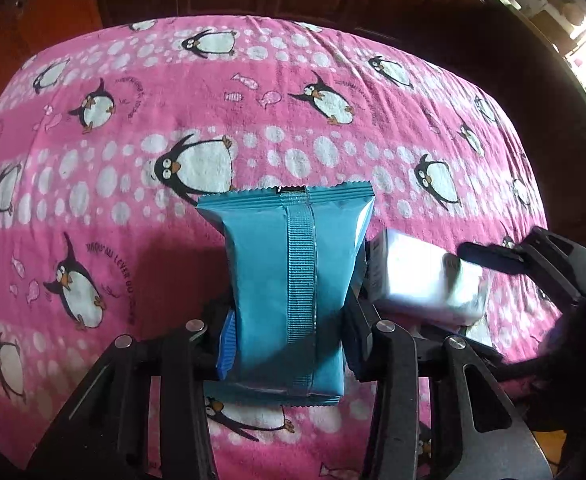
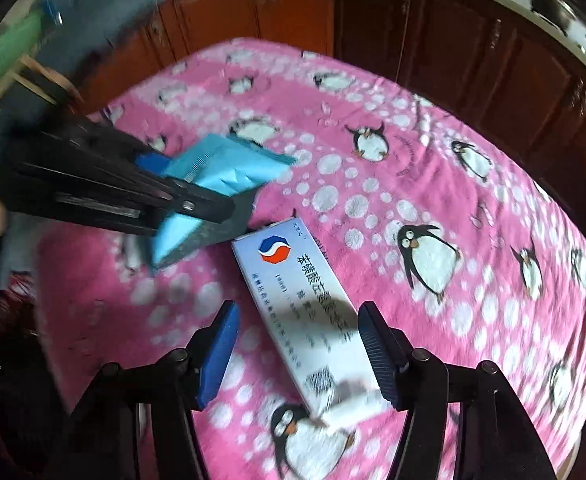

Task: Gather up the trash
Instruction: 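Carry the blue packet and white box over the beige bin with both tools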

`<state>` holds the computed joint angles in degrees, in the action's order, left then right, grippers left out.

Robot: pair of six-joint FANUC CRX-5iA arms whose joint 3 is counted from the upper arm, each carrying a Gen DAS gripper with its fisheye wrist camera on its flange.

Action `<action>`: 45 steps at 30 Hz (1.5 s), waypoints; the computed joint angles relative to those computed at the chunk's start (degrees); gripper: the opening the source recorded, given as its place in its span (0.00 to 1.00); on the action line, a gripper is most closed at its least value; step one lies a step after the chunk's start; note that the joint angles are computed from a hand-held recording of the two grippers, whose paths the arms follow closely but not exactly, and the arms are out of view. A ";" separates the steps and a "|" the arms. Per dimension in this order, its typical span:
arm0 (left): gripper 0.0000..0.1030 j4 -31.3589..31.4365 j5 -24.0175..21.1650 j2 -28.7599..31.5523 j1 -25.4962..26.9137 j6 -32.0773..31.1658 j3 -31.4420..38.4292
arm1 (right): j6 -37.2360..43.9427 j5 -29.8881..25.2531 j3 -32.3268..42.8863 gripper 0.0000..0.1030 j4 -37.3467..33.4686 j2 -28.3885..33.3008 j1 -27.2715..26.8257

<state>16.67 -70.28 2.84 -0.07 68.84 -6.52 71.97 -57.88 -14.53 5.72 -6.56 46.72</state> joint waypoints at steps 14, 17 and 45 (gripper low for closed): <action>0.36 3.91 1.70 -2.64 -2.72 -0.88 -1.41 | -7.63 0.95 -4.47 0.17 -13.38 -14.07 -10.30; 0.35 5.13 1.91 -2.58 -4.77 -0.51 -0.26 | -12.92 1.95 -7.29 0.17 -11.34 -18.52 -9.88; 0.35 6.85 1.80 15.43 -33.89 3.94 23.54 | -20.73 -12.56 -17.47 0.17 -3.46 -39.98 -39.28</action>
<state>23.52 -68.49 18.26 -33.96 72.78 17.02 51.24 -70.44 -32.00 2.26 -46.54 7.44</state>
